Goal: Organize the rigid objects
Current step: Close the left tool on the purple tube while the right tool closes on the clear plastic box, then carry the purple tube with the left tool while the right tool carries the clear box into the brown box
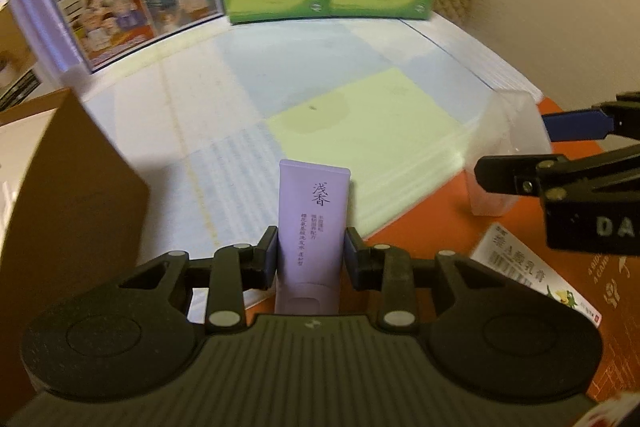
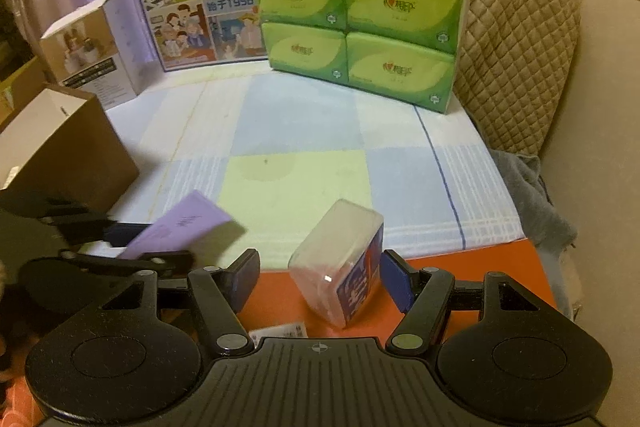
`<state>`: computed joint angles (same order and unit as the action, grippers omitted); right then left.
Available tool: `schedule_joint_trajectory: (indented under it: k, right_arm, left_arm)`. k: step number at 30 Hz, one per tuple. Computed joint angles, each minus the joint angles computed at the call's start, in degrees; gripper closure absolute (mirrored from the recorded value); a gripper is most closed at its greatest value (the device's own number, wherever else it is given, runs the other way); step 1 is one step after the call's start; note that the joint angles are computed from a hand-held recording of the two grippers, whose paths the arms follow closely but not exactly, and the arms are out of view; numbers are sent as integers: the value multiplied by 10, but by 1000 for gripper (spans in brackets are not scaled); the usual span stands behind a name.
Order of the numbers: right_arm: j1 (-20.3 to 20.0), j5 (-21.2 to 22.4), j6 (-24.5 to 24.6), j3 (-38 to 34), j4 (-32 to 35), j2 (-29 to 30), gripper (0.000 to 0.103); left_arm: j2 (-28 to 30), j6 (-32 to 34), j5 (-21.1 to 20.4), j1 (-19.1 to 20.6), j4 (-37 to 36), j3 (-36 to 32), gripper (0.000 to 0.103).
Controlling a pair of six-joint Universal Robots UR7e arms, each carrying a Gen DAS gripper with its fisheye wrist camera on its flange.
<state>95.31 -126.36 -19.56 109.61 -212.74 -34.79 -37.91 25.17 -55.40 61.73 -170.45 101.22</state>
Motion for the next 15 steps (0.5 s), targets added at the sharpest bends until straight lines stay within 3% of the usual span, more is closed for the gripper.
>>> schedule_joint_trajectory:
  k: [4, 5, 9, 15]
  right_arm:
    - [1, -16, -4, -13, -12, 11, 42]
    - [1, -19, -9, -13, -17, 13, 56]
    - [-2, -19, -16, -6, -28, 11, 75]
    - [-4, 1, -18, 23, -55, -7, 76]
  left_arm:
    - [-9, -16, 11, -1, -6, 5, 74]
    - [-12, -19, 12, -1, -6, 7, 74]
    - [-22, -34, 18, -3, -9, 16, 74]
    - [-38, -49, 17, -8, -14, 29, 74]
